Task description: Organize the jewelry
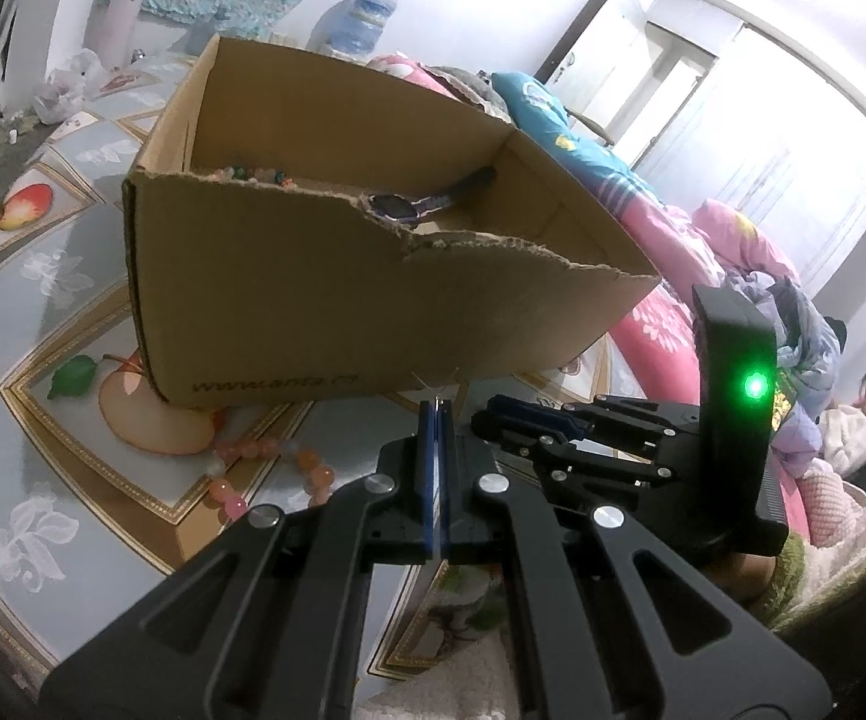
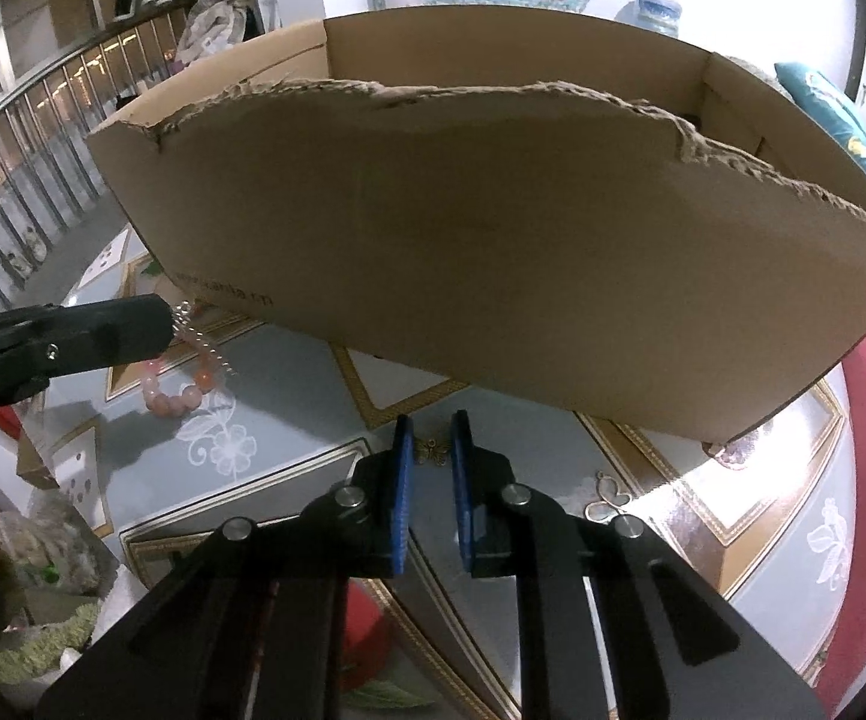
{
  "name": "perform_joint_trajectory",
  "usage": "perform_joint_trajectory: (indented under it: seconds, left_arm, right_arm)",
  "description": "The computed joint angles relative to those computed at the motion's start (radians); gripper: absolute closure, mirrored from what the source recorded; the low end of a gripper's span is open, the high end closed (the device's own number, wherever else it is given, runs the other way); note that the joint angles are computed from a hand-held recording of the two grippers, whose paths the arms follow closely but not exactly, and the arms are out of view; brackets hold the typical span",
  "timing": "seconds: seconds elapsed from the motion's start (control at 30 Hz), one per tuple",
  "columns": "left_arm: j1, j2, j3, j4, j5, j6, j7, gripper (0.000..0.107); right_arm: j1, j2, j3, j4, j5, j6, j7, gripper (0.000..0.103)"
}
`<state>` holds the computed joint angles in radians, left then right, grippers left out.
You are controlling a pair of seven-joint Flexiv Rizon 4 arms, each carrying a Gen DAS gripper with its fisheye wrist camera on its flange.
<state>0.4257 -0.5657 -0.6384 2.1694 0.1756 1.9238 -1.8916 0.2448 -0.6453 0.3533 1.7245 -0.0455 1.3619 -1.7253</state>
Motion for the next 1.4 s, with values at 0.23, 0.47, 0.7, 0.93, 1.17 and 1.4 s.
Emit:
perform_joint_trajectory:
  seconds: [0.23,0.47,0.7,0.93,1.17,1.4]
  left_arm:
    - [-0.039,0.069,0.036,0.024,-0.008,0.016,-0.021,0.106]
    - [-0.097,0.154,0.090,0.017,0.002,0.015,-0.025,0.106]
    - [-0.110,0.152,0.089,0.013,-0.013,-0.010,-0.034,0.106]
    - [-0.122,0.121,0.102,0.011,-0.034,-0.010,-0.028,0.106]
    - [-0.075,0.074,0.064,0.001,-0.020,-0.004,-0.019,0.106]
    - [-0.055,0.063,0.054,0.005,-0.006,0.013,-0.027,0.106]
  right_arm:
    - [-0.111,0.029,0.120,0.023,0.080,0.039,-0.104,0.101]
    - [-0.232,0.052,0.249,0.028,0.169,0.074,-0.230,0.101]
    - [-0.177,0.034,0.191,-0.004,0.224,-0.009,-0.237,0.074]
    - [-0.040,-0.011,0.060,-0.011,0.151,0.039,-0.159,0.074]
    - [-0.023,-0.020,0.042,0.033,0.044,0.116,-0.104,0.095]
    - [-0.074,-0.035,0.098,0.018,0.024,0.087,-0.082,0.095]
